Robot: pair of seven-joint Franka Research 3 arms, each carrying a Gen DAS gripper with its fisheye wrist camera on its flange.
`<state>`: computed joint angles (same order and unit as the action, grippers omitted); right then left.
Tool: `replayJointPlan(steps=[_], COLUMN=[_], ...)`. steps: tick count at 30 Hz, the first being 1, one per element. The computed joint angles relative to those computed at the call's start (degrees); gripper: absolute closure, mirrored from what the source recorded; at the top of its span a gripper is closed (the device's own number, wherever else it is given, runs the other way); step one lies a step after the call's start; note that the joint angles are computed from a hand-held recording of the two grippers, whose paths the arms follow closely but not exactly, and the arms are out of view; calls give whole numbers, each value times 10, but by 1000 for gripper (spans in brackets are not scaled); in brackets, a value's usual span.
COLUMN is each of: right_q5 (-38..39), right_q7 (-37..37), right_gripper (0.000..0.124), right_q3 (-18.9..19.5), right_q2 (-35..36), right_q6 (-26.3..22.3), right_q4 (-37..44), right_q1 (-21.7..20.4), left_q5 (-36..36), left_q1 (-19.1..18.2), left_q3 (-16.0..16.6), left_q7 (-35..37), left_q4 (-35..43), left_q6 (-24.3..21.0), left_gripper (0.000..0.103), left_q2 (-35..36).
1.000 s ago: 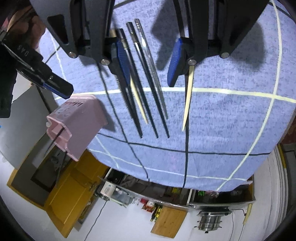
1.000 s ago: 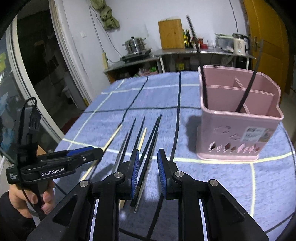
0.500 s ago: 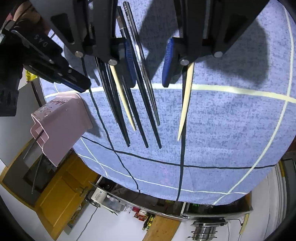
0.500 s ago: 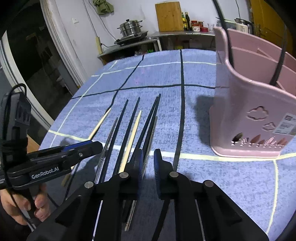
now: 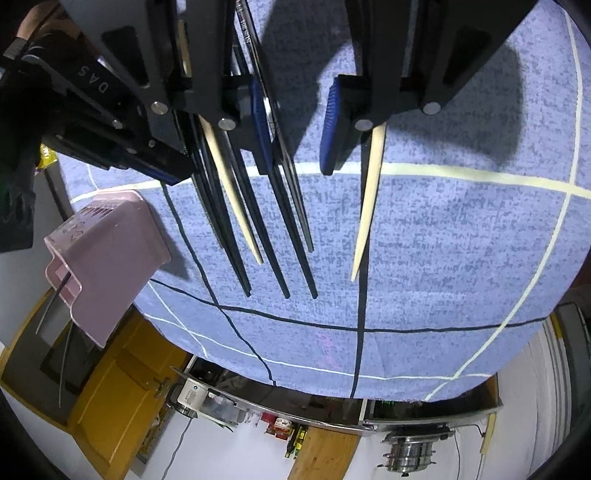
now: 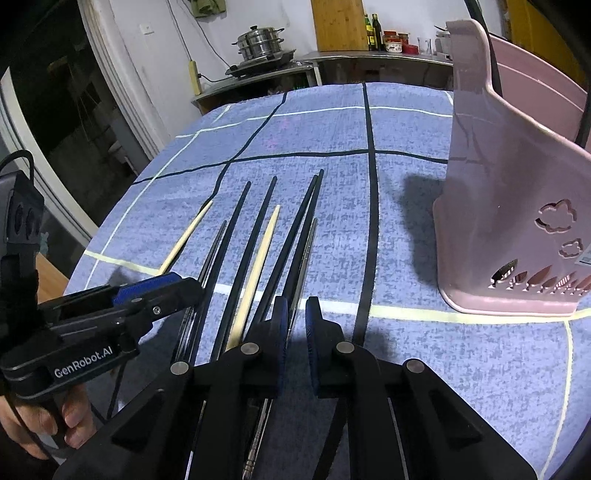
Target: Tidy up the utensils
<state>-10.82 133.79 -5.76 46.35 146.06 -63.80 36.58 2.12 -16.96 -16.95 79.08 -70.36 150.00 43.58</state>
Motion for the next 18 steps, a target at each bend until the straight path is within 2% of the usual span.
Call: replayJointPlan(steps=[2, 7, 11, 18], right_q5=[-4, -10, -10, -10], right_q7=[3, 0, 0, 22], right_gripper=[114, 114, 115, 116], right_q3=[-4, -3, -1, -5], right_q2=[0, -4, -5, -36], right_q6=[-8, -14, -13, 6], right_q4=[2, -6, -8, -59], right_q1=[3, 4, 2, 4], left_q5=[15, 30, 54, 37], left_q1=[-12, -16, -30, -8], left_q3=[14, 19, 34, 14], left_q7=[-12, -22, -31, -9], left_q4=[-2, -1, 25, 5], left_q6=[2, -2, -20, -22], left_gripper=[76, 78, 88, 94], left_q2=[-3, -4, 8, -3])
